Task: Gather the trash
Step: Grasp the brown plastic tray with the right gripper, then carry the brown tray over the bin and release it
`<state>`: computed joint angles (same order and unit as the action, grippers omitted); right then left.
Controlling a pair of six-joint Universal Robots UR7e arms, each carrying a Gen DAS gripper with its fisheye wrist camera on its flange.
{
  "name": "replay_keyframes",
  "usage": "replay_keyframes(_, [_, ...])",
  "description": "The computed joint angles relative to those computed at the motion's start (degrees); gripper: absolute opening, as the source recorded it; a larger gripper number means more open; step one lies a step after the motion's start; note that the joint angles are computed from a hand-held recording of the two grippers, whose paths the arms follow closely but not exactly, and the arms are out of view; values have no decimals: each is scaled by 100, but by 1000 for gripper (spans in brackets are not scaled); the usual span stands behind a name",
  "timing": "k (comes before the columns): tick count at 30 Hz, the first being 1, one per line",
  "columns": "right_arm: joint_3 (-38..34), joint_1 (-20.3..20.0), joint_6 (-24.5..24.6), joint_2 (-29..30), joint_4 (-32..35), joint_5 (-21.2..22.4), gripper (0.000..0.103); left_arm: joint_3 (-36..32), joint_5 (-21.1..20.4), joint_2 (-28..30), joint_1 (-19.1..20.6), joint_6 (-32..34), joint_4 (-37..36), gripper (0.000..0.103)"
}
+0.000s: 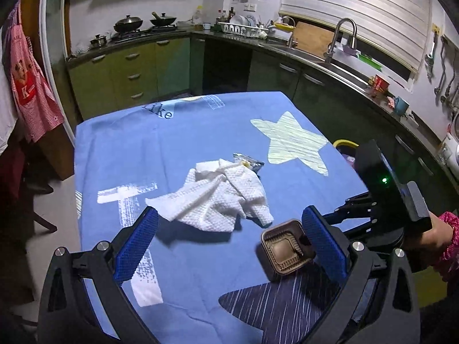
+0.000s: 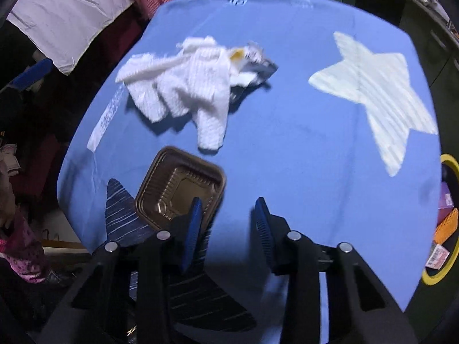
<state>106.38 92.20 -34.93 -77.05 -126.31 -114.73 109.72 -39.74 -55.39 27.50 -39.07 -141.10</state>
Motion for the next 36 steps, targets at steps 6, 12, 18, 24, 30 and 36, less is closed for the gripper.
replay_keyframes(6, [166, 78, 43, -17, -217, -55, 30, 1, -97, 81, 41, 206, -208, 99])
replay_keyframes(12, [242, 93, -6, 72, -387, -180, 15, 76, -111, 37, 36, 167, -294, 99])
replay_keyframes(18, [268, 48, -104, 32, -558, -76, 4, 87, -133, 33, 59, 118, -231, 99])
replay_keyframes(24, [211, -88, -96, -305, -509, 198, 4, 70, -145, 63, 87, 114, -242, 99])
replay_keyframes(30, [-168, -503, 199, -735, -821, 421, 4, 9, -127, 120, 81, 169, -209, 99])
replay_keyframes(36, [-810, -1061, 512, -734, -1578, 15, 4, -68, -177, 217, 77, 237, -206, 99])
